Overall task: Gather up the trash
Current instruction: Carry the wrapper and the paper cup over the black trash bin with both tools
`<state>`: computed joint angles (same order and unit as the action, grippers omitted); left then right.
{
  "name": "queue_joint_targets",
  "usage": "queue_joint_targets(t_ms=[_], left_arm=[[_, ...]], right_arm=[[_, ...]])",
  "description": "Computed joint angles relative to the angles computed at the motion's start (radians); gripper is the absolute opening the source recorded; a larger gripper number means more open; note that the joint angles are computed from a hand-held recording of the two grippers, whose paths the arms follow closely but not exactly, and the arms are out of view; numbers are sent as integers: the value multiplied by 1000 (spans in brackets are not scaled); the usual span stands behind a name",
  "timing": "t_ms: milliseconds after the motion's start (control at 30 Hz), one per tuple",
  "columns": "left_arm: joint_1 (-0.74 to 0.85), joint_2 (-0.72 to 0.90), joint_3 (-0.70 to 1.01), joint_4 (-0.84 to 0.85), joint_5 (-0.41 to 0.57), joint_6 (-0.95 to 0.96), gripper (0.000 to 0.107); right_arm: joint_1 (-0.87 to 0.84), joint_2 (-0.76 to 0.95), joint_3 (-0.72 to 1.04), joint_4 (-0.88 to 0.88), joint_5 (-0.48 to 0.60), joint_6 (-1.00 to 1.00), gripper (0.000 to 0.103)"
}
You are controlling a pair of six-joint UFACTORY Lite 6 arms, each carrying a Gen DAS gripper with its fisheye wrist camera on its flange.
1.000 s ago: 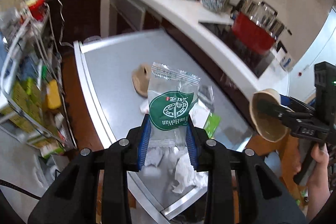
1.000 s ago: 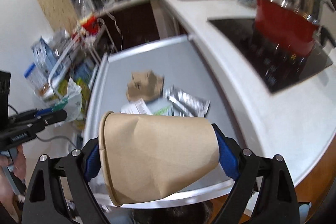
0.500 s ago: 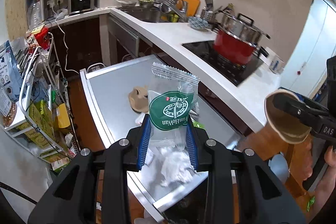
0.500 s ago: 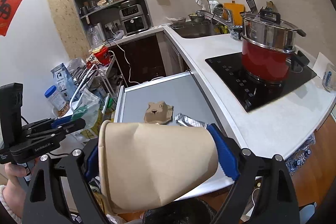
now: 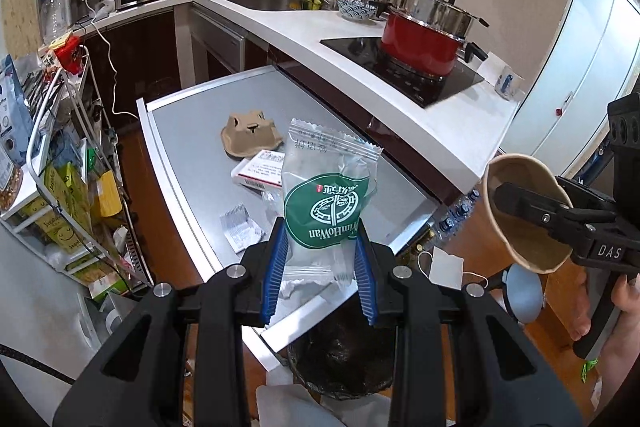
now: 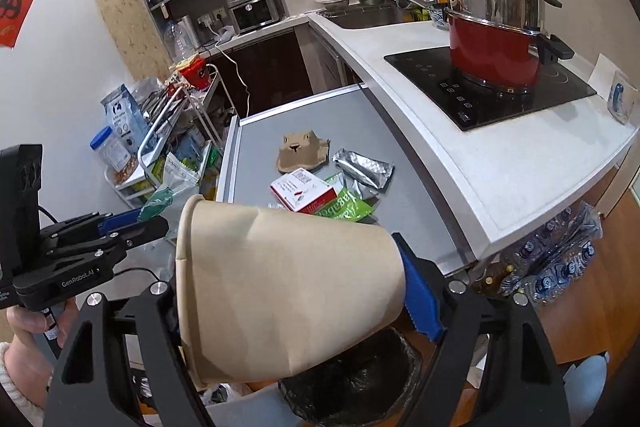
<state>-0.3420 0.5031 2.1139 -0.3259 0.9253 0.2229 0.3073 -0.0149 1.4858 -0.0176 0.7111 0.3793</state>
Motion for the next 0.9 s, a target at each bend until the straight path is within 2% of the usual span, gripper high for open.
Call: queue_joint_targets(t_ms=[533, 900], left_arm=[[-64, -269, -436, -36, -78, 114, 33], [-141, -360, -674, -2, -133, 122, 33]], right_arm=[[85, -209, -271, -58, 44, 85, 79], [105, -316, -509, -10, 31, 102, 79]])
